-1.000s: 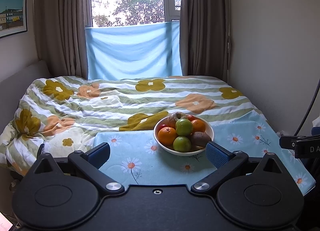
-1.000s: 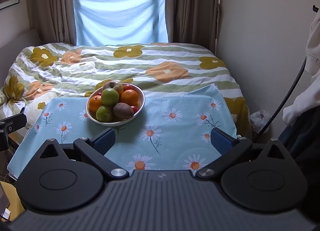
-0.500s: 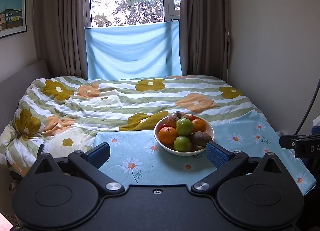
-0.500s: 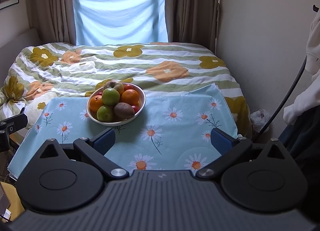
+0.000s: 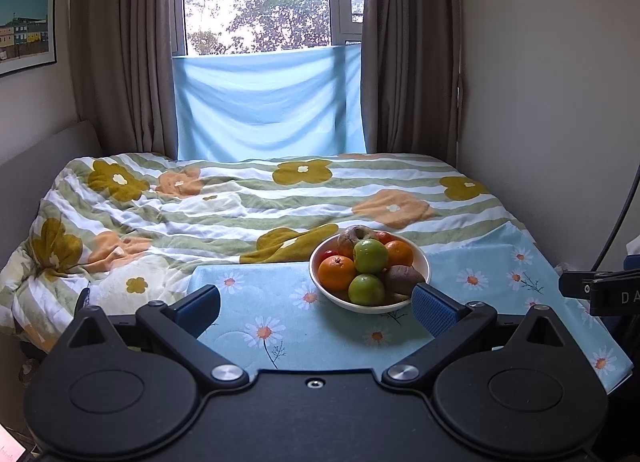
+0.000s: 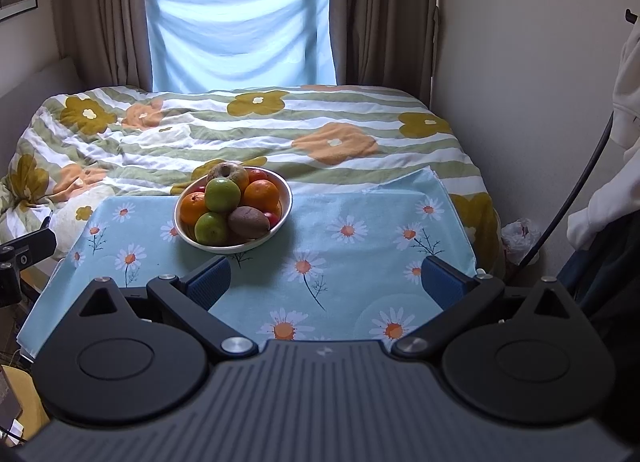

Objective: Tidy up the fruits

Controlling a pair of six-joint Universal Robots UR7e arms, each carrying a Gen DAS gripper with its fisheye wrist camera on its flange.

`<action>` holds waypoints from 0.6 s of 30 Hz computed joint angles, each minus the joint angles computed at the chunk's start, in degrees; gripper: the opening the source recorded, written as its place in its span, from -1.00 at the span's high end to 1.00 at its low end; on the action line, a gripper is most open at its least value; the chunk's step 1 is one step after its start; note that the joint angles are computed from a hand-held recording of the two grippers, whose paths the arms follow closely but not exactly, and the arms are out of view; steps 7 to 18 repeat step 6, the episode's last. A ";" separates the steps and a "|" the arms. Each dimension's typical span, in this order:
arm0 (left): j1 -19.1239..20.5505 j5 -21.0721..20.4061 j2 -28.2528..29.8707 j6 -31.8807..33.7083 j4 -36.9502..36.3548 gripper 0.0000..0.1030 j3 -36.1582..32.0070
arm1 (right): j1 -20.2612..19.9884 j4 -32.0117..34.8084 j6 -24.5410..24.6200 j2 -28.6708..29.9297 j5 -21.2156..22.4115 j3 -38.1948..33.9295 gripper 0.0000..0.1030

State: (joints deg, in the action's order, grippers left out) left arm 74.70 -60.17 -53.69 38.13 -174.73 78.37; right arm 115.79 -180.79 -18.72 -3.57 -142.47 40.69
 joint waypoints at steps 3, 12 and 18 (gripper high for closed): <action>0.19 -0.65 -0.23 -0.35 0.29 -1.00 0.10 | 0.00 0.08 -0.07 0.07 -0.03 -0.13 -1.00; 0.18 -0.47 -0.20 0.01 -0.16 -1.00 0.23 | 0.02 0.13 0.14 0.04 -0.06 -0.10 -1.00; 0.18 -0.47 -0.20 0.01 -0.16 -1.00 0.23 | 0.02 0.13 0.14 0.04 -0.06 -0.10 -1.00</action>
